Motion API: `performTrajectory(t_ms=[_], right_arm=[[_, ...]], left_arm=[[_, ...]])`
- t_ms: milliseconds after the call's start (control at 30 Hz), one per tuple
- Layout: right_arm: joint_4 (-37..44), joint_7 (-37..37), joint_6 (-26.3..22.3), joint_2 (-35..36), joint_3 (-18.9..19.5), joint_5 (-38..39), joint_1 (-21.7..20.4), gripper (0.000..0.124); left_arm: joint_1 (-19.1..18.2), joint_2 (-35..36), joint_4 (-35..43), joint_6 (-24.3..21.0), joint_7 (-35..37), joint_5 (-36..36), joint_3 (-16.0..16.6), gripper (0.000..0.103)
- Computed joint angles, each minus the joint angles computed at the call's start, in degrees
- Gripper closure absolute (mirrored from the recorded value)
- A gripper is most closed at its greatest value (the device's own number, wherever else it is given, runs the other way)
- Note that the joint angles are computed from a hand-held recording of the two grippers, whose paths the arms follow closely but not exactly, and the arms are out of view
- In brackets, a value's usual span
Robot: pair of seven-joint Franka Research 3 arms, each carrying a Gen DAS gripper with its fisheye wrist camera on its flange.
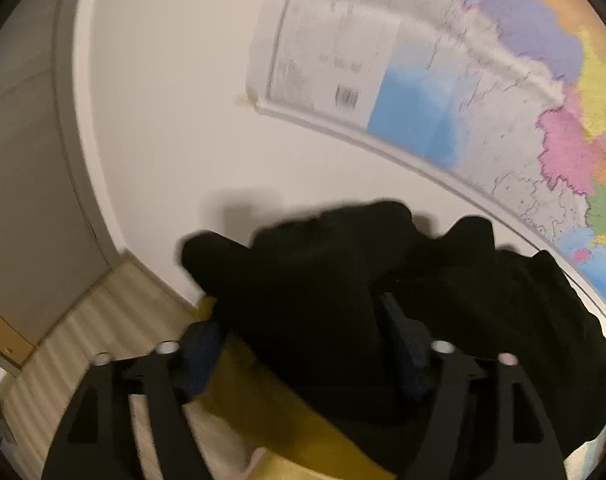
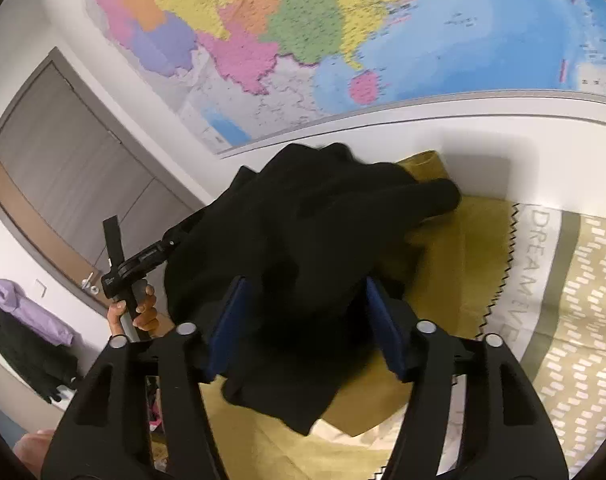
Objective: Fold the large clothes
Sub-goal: 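Carry the black jacket bundle with both tools over the folded clothes stack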
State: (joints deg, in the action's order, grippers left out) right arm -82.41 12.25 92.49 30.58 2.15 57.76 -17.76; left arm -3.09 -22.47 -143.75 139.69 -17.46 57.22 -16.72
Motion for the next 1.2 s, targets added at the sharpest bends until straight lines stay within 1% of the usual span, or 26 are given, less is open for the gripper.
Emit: performTrajectory(t_ms=[33,67,100,133,167,200,267,300,333,367,400,433,500,600,633,733,767,800,833,900,967,1000,1067,1100,1133,1200], right_arm=[[-1.0,-0.3,0.8,-0.9,-0.1,-0.8,0.7,0.06],[-2.4,-1.5,2.3,-1.8,-0.3,-1.6,1.3,0.062],[-4.1,-2.7,4.3,-2.9,-0.4,-2.0,2.1,0.073],[-4.5,-3.5,4.4,-3.2,-0.4,-2.2,2.4,0.087],[-4.0,-3.3,3.7,-2.8,-0.3,-2.0,2.4,0.106],[-3.9,-2.7,4.0,-2.9,-0.3,-1.0,2.4,0.107],[-4.4,-3.3,5.7,-3.6,-0.1,1.1,2.3,0.109],[-4.6,-4.1,6.4,-3.7,0.0,1.7,2.4,0.109],[-3.9,-3.4,6.4,-3.2,-0.2,0.8,2.9,0.108],[-3.8,-2.0,7.7,-3.0,-0.6,-1.0,3.9,0.102],[-4.3,-1.7,9.4,-3.2,-0.8,-2.0,4.6,0.093],[-4.8,-1.7,10.9,-3.2,-1.0,-2.9,5.0,0.089],[-5.4,-1.2,12.2,-3.4,-1.1,-2.7,4.6,0.075],[-8.7,-5.5,13.7,-6.4,-0.8,0.5,2.9,0.072],[-9.7,-6.8,13.7,-7.4,-0.9,1.5,2.5,0.071],[-14.5,-13.8,12.4,-11.6,-1.4,6.1,1.2,0.066],[-16.5,-16.6,12.3,-13.3,-1.8,7.3,1.2,0.065],[-18.8,-19.4,12.6,-15.1,-2.2,8.5,1.5,0.065],[-20.3,-21.8,12.3,-16.2,-2.7,8.9,1.9,0.065],[-22.5,-25.1,11.9,-17.8,-3.6,8.2,3.2,0.066],[-24.7,-28.1,13.4,-19.1,-4.2,7.5,4.8,0.066],[-25.5,-28.7,14.7,-19.3,-4.4,7.1,5.8,0.066],[-25.5,-27.9,16.8,-18.5,-4.5,5.7,7.5,0.066],[-25.6,-27.7,19.3,-17.9,-4.3,5.8,8.4,0.067],[-25.2,-27.1,20.3,-17.2,-4.3,5.4,8.8,0.067],[-22.2,-23.1,20.2,-14.1,-4.1,3.3,9.4,0.066]], left_arm=[[0.0,-0.8,0.2,-2.8,0.0,0.0,-1.4,0.021],[-0.5,-1.1,1.2,-7.2,1.0,-0.3,-3.2,0.021],[-1.0,-1.0,2.1,-10.5,1.0,-0.3,-4.2,0.021],[-1.7,-1.2,2.7,-12.2,1.0,0.0,-4.7,0.021],[-2.5,-1.4,2.8,-11.0,1.9,1.2,-4.1,0.02],[-3.0,-0.8,3.4,-9.9,3.7,1.6,-3.5,0.02],[-3.9,1.6,5.2,-9.9,6.1,2.0,-3.2,0.02],[-4.1,3.1,5.9,-7.1,7.3,2.2,-2.3,0.02],[-4.3,5.0,6.8,-5.6,8.1,1.5,-1.7,0.02],[-4.5,6.0,7.2,-5.6,8.3,1.2,-1.6,0.02],[-4.6,8.1,8.1,-5.1,8.8,1.4,-1.4,0.02],[-4.8,9.9,9.1,-6.5,8.4,1.5,-1.7,0.02],[-5.7,12.1,10.6,-9.1,7.5,2.7,-1.9,0.021],[-7.7,13.2,12.0,-12.8,6.3,3.6,-1.9,0.021],[-8.4,13.6,12.4,-13.4,5.9,4.2,-1.8,0.021],[-11.1,15.2,14.5,-19.1,5.6,5.4,-2.0,0.02],[-11.9,15.5,14.2,-19.8,3.9,7.7,-1.9,0.02],[-10.7,14.7,12.8,-17.9,3.8,13.9,-3.0,0.02],[-11.5,14.8,12.4,-17.8,2.1,16.2,-2.7,0.02],[-12.6,15.0,12.8,-18.9,1.8,16.6,-2.9,0.019],[-13.3,15.4,13.0,-18.1,2.2,17.7,-2.7,0.017],[-13.6,15.9,13.5,-18.6,2.1,18.0,-2.8,0.017],[-14.2,16.6,13.9,-18.8,2.7,18.2,-2.6,0.017],[-14.3,17.0,14.2,-18.9,2.7,18.1,-2.3,0.017],[-14.3,17.3,14.3,-18.4,2.6,18.2,-2.0,0.017],[-13.8,17.7,14.3,-15.4,3.2,17.9,-0.8,0.016]])
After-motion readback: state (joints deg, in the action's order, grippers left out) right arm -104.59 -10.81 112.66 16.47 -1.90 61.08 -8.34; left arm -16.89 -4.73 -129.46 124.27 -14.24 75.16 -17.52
